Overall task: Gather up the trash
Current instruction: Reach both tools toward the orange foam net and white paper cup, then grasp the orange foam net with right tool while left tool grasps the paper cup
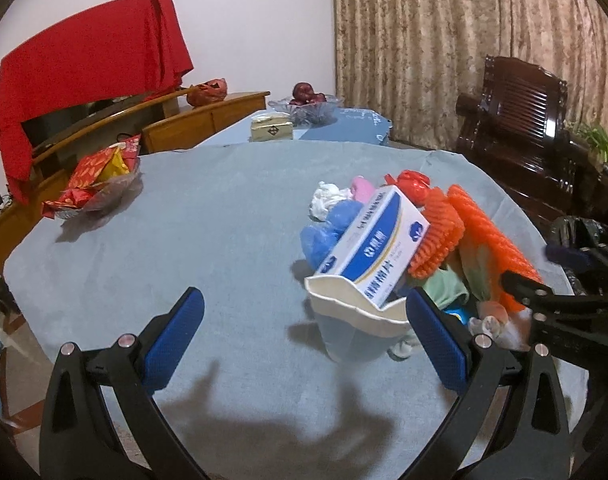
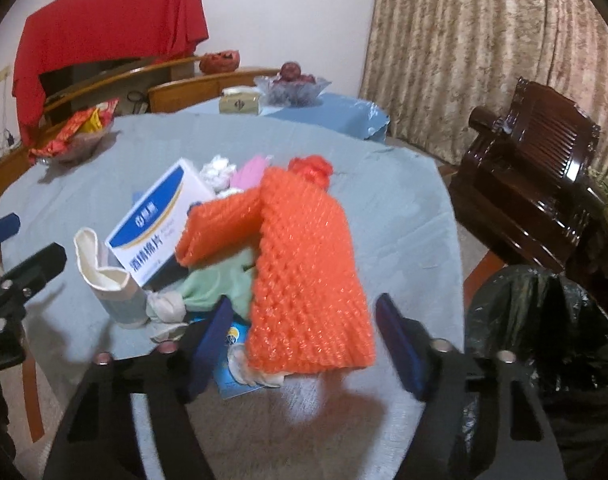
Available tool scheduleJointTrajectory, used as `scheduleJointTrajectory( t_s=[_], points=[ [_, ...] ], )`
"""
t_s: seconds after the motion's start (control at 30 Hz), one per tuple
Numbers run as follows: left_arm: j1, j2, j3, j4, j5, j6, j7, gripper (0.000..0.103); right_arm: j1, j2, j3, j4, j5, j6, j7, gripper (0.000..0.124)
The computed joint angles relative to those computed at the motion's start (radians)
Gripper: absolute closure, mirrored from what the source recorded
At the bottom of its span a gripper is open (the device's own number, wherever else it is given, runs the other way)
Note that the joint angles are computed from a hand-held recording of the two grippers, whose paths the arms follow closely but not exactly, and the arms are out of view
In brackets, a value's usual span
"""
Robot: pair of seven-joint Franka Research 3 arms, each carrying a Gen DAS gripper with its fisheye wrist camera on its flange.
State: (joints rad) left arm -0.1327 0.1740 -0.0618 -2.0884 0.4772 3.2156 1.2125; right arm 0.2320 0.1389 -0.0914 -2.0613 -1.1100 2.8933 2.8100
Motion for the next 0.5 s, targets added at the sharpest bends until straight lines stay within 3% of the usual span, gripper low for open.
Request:
scheduleJointTrajectory(
  t_s=[0.1, 0.17, 0.23, 0.4, 0.5],
  points=[
    [0.024, 0.013, -0.040, 0.003, -0.017, -0.007, 0.029, 0.005, -0.014, 0.008, 0.003, -0.010, 0.081, 0.042, -0.077, 0.096],
    [0.030, 0.020, -0.058, 0.006, -0.030, -0.017, 0.046, 0.005, -0.015, -0.002, -0.006, -0.029, 0.108, 0.073, -0.101, 0.108],
    [0.016, 0.028, -0.052, 0.008, -0.031, -0.019, 0.046, 0.005, -0.010, -0.010, -0.024, -0.040, 0.089, 0.093, -0.073, 0.110],
    [-0.087, 0.045, 0.039, 0.026, 0.031, -0.027, -0.034, 0.005, -0.014, -0.026, -0.032, -0.054, 0.064, 0.095, -0.041, 0.111],
    [-0.212, 0.061, 0.171, 0.047, 0.144, -0.026, -0.164, 0.005, -0.025, -0.039, -0.026, -0.065, 0.055, 0.095, -0.019, 0.111]
  ],
)
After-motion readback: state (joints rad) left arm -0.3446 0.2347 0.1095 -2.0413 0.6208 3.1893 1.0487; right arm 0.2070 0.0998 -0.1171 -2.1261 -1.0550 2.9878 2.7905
